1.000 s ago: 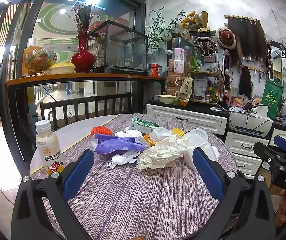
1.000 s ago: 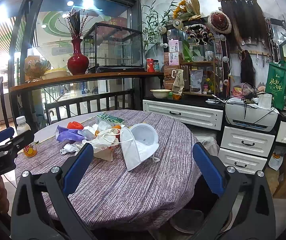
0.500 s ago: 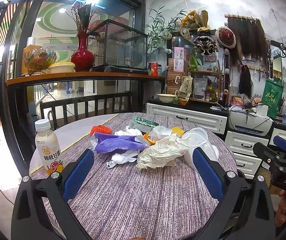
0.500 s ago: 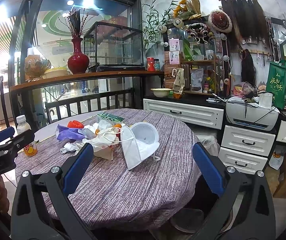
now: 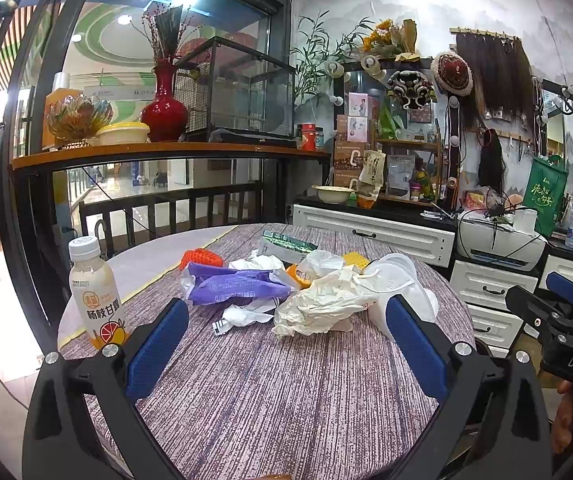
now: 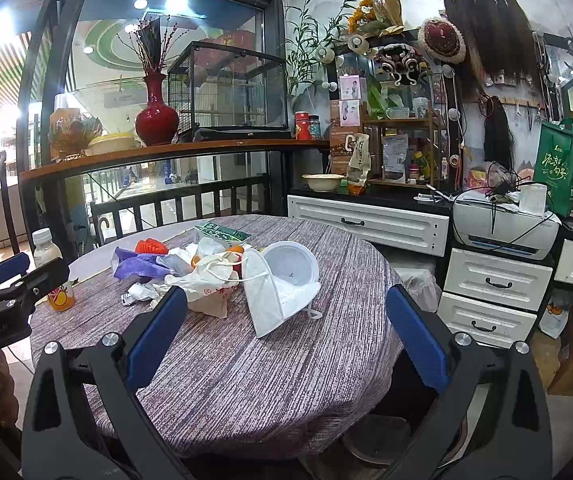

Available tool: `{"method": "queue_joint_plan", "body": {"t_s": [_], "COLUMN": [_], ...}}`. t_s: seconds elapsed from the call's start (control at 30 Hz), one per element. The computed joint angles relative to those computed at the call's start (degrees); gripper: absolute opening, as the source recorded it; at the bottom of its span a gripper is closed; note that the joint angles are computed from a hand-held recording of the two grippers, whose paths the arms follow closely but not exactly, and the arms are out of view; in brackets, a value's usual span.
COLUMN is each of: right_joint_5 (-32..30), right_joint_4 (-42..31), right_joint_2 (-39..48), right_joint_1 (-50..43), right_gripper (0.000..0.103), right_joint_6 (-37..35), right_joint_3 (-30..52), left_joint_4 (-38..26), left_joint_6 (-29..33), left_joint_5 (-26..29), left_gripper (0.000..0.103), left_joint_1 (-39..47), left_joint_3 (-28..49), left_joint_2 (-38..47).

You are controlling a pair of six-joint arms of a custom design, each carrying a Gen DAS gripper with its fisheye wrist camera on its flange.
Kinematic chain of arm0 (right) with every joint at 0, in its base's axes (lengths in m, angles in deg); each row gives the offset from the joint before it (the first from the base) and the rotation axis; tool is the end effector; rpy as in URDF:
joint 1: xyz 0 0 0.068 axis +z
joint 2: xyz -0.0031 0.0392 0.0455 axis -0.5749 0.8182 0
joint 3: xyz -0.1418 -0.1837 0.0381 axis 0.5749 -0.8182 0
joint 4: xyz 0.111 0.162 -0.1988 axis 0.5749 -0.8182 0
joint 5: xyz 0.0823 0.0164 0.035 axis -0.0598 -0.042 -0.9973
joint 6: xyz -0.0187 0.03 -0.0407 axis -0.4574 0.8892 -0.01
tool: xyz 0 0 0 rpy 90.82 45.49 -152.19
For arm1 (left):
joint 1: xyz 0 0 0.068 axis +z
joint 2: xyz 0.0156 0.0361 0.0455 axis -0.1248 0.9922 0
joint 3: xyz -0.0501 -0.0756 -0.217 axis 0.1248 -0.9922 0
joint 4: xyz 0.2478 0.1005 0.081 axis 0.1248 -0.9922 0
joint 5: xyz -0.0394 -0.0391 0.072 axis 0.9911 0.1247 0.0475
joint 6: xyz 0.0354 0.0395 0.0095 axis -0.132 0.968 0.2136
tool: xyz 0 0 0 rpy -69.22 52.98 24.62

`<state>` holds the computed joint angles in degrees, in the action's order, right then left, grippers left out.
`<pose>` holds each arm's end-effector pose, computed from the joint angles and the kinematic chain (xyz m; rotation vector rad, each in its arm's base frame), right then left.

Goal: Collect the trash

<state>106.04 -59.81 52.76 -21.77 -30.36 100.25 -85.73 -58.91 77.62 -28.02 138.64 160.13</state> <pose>0.2848 0.0525 0.2841 0.2340 1.8199 -0.1027 0.3533 -0.1345 0.2910 0.3106 1.8058 -0.2721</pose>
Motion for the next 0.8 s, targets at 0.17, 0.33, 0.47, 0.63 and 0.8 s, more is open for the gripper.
{"method": "queue_joint_plan", "body": {"t_s": [0.17, 0.33, 0.47, 0.63, 0.8], "right_joint_5": [-0.1, -0.6, -1.0, -1.3, -2.2], "right_joint_4": [0.1, -0.4, -1.0, -1.4, -2.2], "right_joint_2": [0.4, 0.5, 0.5, 0.5, 0.7], "right_joint_1": [0.1, -0.4, -0.7, -1.0, -1.4], "right_gripper": [0.098, 0.098, 0.098, 0.098, 0.098], "right_joint_6": [0.1, 0.4, 0.4, 0.4, 0.5], "right_joint_3": [-0.1, 0.1, 0.6, 0.7, 1.3], "left_joint_4": [-0.1, 1.6, 1.9, 1.6, 0.7], "left_joint_6": [0.0, 0.1, 0.0, 0.1, 0.2], "left_joint_5": [0.0, -0.2, -0.2, -0.1, 0.0], "left_gripper": [0.098, 0.098, 0.098, 0.098, 0.098], "left_joint_1": [0.0, -0.3, -0.3, -0.3, -0.2], "left_joint_3": [0.1, -0.9, -1.4, -1.0, -0.3], "left_joint_2": [0.1, 1.3, 1.5, 1.6, 1.7]}}
